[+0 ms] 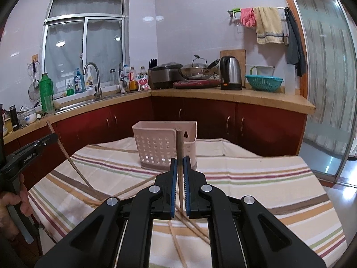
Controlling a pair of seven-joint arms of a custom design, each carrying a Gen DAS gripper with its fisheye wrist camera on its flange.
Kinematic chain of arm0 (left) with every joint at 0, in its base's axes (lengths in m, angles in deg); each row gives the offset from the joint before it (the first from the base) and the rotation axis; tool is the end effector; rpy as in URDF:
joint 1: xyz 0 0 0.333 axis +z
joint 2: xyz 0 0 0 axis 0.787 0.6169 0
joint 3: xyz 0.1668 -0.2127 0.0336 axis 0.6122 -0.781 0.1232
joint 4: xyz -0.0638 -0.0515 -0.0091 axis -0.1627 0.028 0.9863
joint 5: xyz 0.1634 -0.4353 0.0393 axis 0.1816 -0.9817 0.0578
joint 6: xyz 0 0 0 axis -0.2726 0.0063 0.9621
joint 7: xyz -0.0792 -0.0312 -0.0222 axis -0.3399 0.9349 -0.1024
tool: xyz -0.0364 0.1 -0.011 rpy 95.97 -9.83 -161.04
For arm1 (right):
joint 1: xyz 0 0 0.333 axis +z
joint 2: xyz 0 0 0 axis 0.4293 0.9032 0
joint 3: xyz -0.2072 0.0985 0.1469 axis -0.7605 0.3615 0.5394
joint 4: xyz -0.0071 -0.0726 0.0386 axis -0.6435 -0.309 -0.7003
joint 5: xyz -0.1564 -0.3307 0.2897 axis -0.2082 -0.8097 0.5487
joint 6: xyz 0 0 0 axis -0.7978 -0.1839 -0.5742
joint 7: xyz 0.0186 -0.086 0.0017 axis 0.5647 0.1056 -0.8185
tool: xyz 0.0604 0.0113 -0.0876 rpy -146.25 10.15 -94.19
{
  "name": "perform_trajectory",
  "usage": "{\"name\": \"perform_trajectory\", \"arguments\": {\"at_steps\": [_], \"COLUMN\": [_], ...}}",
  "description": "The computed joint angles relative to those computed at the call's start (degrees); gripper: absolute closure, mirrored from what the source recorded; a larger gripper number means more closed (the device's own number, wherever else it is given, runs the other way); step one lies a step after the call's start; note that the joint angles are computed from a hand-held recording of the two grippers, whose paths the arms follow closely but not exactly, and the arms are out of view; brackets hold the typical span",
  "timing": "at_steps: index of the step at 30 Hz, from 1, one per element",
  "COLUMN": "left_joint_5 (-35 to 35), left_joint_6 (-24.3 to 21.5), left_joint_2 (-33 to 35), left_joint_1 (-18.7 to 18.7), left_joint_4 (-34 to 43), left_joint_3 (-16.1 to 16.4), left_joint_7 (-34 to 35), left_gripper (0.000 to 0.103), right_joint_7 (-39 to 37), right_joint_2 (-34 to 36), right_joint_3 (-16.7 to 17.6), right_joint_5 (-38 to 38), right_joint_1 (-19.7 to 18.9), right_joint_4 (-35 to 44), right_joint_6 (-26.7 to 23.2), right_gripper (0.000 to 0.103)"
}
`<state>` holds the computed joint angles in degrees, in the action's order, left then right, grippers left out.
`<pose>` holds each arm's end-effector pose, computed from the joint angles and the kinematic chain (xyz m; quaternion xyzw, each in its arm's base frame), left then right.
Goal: Organize utensils
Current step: 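Lower both chopsticks into the holder and open both tools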
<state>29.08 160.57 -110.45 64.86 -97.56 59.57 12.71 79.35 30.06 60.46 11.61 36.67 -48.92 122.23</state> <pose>0.5308 -0.1814 0.6383 -0.5889 0.5409 -0.4388 0.4099 0.5245 0.1535 0.6388 -0.6252 0.5357 -0.3293 0.4623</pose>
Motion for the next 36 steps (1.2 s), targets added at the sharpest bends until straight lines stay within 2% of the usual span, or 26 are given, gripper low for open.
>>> {"name": "perform_trajectory", "arguments": {"at_steps": [14,17,21,25,30,34,36], "left_joint_5": [3.53,4.37,6.76,13.74,17.64,22.63,22.20], "left_joint_6": [1.30,2.18,3.55,3.47,2.76,1.04,0.00], "left_joint_2": [3.83,5.91,9.72,14.43,21.33,28.25,32.18], "left_joint_1": [1.47,1.68,2.31,3.71,1.19,-1.76,-3.76], "left_joint_4": [5.32,8.24,13.85,21.07,30.12,39.34,43.96], "left_joint_3": [-0.82,-0.59,-0.57,-1.83,-0.31,0.83,1.55], "left_joint_7": [-2.44,-2.88,-3.91,-8.56,-10.02,-11.13,-8.90], "left_gripper": [0.096,0.096,0.096,0.096,0.096,0.096,0.096], "right_joint_7": [-2.22,-4.64,-7.24,-10.36,-16.36,-20.55,-22.15], "right_joint_2": [3.21,4.42,7.05,10.74,16.39,20.98,24.07], "right_joint_3": [-1.94,-4.32,-5.33,-7.16,-9.63,-8.88,-8.03], "right_joint_5": [2.38,5.15,7.15,9.93,16.40,21.34,23.20], "right_joint_1": [1.74,4.38,5.44,7.23,9.85,9.26,8.34], "right_joint_4": [4.18,6.08,9.92,14.96,22.59,28.52,32.36], "right_joint_6": [2.34,3.07,4.90,6.28,6.64,6.98,6.73], "right_gripper": [0.096,0.096,0.096,0.096,0.097,0.097,0.097]}}
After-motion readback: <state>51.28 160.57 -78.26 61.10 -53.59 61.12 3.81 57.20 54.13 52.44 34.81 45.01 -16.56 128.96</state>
